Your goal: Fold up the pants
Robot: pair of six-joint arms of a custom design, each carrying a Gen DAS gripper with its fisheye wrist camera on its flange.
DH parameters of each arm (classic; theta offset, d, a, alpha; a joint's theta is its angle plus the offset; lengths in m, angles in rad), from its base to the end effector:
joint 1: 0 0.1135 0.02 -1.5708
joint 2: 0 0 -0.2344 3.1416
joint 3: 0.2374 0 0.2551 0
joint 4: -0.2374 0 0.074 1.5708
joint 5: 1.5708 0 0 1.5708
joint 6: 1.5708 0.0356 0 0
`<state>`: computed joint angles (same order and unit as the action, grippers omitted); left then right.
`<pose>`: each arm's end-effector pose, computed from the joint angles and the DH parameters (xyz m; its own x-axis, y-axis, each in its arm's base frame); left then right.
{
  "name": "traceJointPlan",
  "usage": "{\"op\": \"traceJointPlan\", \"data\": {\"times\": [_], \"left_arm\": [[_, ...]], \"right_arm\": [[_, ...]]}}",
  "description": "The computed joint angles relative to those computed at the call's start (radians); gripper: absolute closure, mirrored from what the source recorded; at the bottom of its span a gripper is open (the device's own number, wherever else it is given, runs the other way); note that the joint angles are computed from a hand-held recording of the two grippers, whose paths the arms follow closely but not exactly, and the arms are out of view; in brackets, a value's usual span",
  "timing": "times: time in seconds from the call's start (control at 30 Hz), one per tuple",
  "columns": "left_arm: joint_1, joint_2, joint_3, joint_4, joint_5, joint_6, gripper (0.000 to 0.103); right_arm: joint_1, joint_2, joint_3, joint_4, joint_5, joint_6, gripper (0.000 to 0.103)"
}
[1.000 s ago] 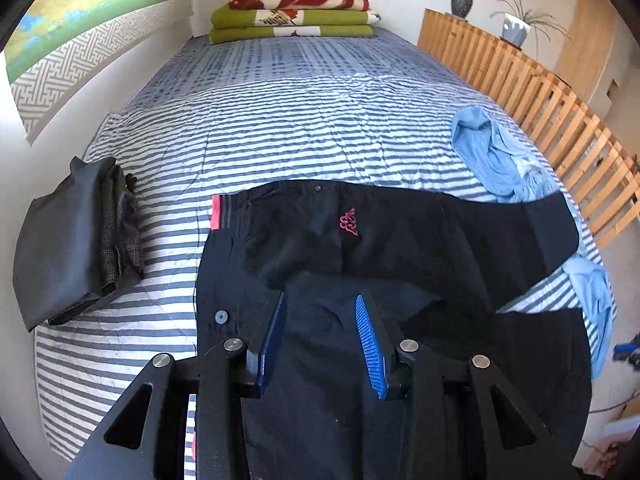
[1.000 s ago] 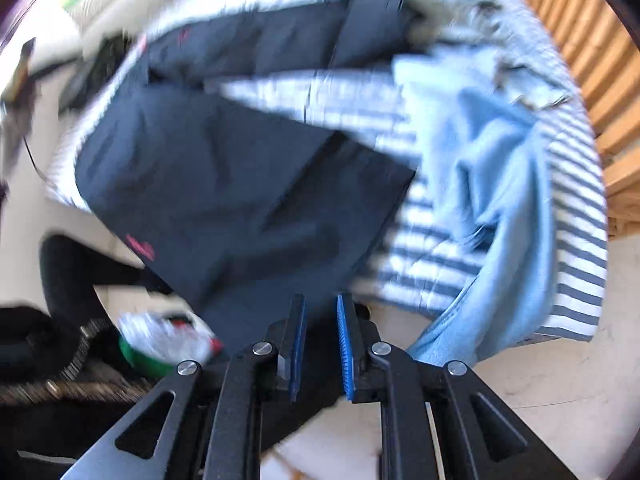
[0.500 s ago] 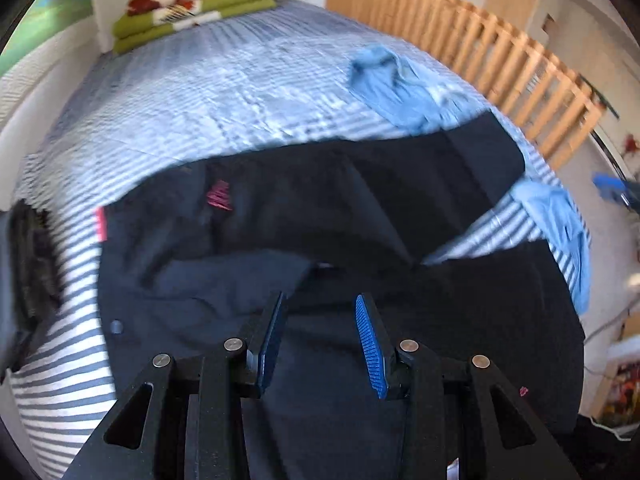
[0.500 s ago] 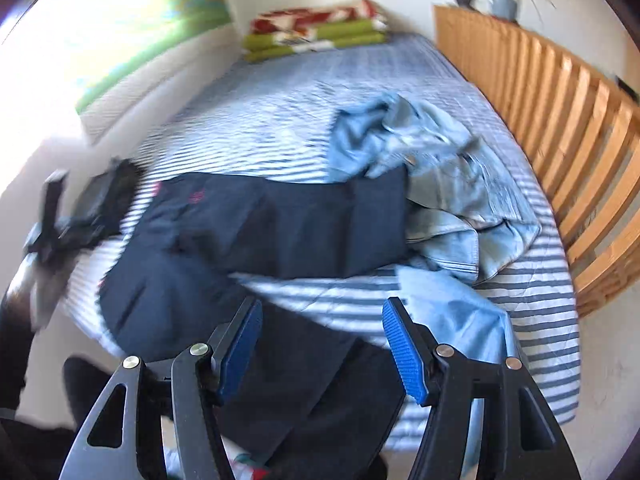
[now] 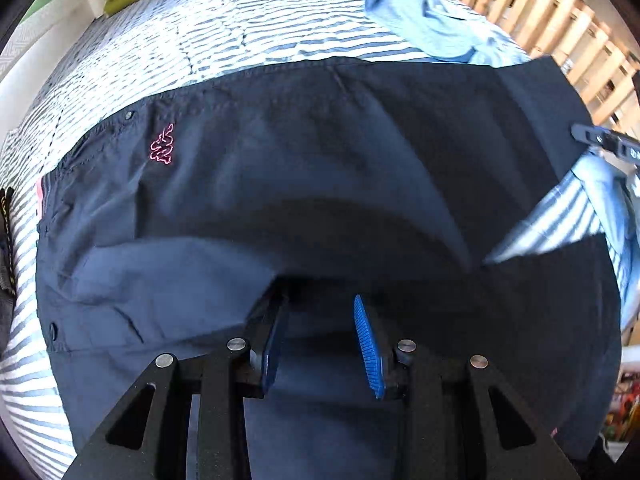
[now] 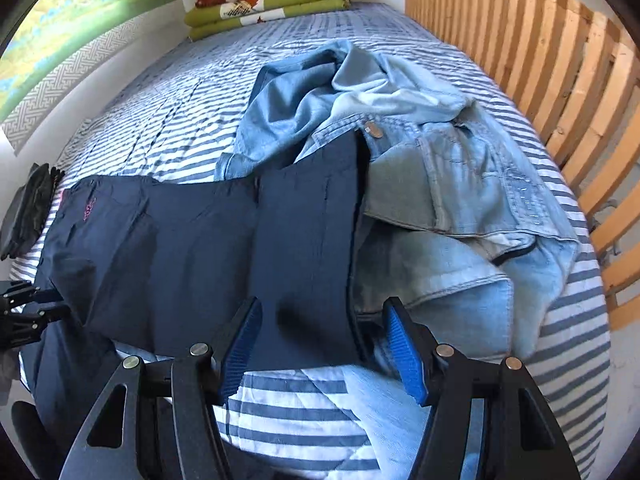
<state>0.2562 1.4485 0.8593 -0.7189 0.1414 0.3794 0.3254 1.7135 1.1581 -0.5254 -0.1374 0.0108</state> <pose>0.2521 0.0608 0.1527 -0.9475 0.1308 -0.2916 0.1458 0.9888 -0.0302 0.3273 0.1156 0.1693 -0.8401 -0.2721 -0.4693 -0.3687 0.9210 0.1259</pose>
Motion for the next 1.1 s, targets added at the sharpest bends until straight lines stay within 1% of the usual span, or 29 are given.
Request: {"op": "traceJointPlan", "data": {"times": [0.03, 0.07, 0.1, 0.13, 0.17, 0.2, 0.3, 0.4, 0.43, 0.47, 0.53, 0.57, 0.6, 0.67, 0.7, 0.73, 0.8, 0.87, 0.93, 0.97, 1.0, 1.03, 1.1], "left_arm": [[-0.013, 0.012, -0.002, 0.012, -0.010, -0.010, 0.066], [-0.022, 0.017, -0.006, 0.021, -0.014, -0.016, 0.066], [-0.030, 0.019, -0.011, 0.029, -0.015, -0.018, 0.066], [-0.036, 0.018, -0.015, 0.033, -0.017, -0.022, 0.066], [-0.040, 0.016, -0.017, 0.033, -0.016, -0.022, 0.066], [-0.041, 0.013, -0.018, 0.029, -0.012, -0.020, 0.066], [-0.024, 0.000, -0.006, -0.020, 0.020, -0.001, 0.068], [0.012, -0.078, -0.015, -0.095, 0.062, 0.063, 0.068], [0.025, -0.110, -0.020, -0.119, 0.068, 0.080, 0.068], [0.045, -0.139, -0.021, -0.146, 0.080, 0.096, 0.068], [0.099, -0.191, -0.020, -0.196, 0.106, 0.118, 0.068], [0.132, -0.217, -0.018, -0.220, 0.118, 0.130, 0.068], [0.175, -0.244, -0.015, -0.245, 0.132, 0.145, 0.068], [0.292, -0.295, -0.001, -0.310, 0.168, 0.203, 0.068], [0.350, -0.317, 0.005, -0.337, 0.181, 0.231, 0.068], [0.419, -0.301, 0.043, -0.364, 0.198, 0.267, 0.068], [0.624, -0.264, 0.116, -0.436, 0.238, 0.400, 0.068], [0.819, -0.219, 0.167, -0.480, 0.263, 0.514, 0.068], [1.028, -0.112, 0.265, -0.541, 0.284, 0.628, 0.068], [1.110, -0.051, 0.316, -0.566, 0.289, 0.662, 0.068], [1.173, 0.024, 0.369, -0.570, 0.288, 0.679, 0.068], [1.229, 0.065, 0.398, -0.573, 0.281, 0.698, 0.068], [1.305, 0.185, 0.490, -0.583, 0.266, 0.730, 0.068]], "right_arm": [[0.004, 0.006, 0.004, 0.004, -0.003, 0.002, 0.051], [0.007, 0.012, 0.011, 0.002, 0.002, 0.005, 0.073], [0.004, 0.016, 0.025, -0.013, -0.015, 0.005, 0.088], [-0.010, 0.013, 0.036, -0.029, -0.061, 0.007, 0.089], [-0.019, -0.002, 0.035, -0.039, -0.096, 0.012, 0.093], [-0.026, -0.022, 0.036, -0.047, -0.123, 0.017, 0.093], [-0.051, -0.138, 0.018, -0.047, -0.188, 0.035, 0.094], [-0.103, -0.201, 0.040, -0.080, -0.258, 0.093, 0.094], [-0.107, -0.205, 0.049, -0.088, -0.223, 0.109, 0.094], [-0.097, -0.197, 0.060, -0.094, -0.157, 0.118, 0.092], [-0.060, -0.151, 0.078, -0.101, 0.019, 0.108, 0.089], [-0.051, -0.122, 0.088, -0.111, 0.080, 0.108, 0.088], [-0.057, -0.099, 0.094, -0.123, 0.094, 0.113, 0.088], [-0.096, -0.108, 0.059, -0.122, 0.034, 0.132, 0.088], [-0.118, -0.141, 0.024, -0.129, 0.001, 0.138, 0.088], [-0.131, -0.175, -0.007, -0.138, -0.029, 0.131, 0.088], [-0.164, -0.297, -0.112, -0.177, -0.103, 0.097, 0.087], [-0.190, -0.422, -0.205, -0.232, -0.149, 0.060, 0.085], [-0.219, -0.620, -0.344, -0.315, -0.183, 0.035, 0.081], [-0.239, -0.708, -0.401, -0.357, -0.198, 0.020, 0.077], [-0.271, -0.791, -0.454, -0.405, -0.216, -0.003, 0.074], [-0.298, -0.901, -0.521, -0.473, -0.228, -0.018, 0.072], [-0.387, -1.055, -0.600, -0.594, -0.262, -0.073, 0.072]]}}
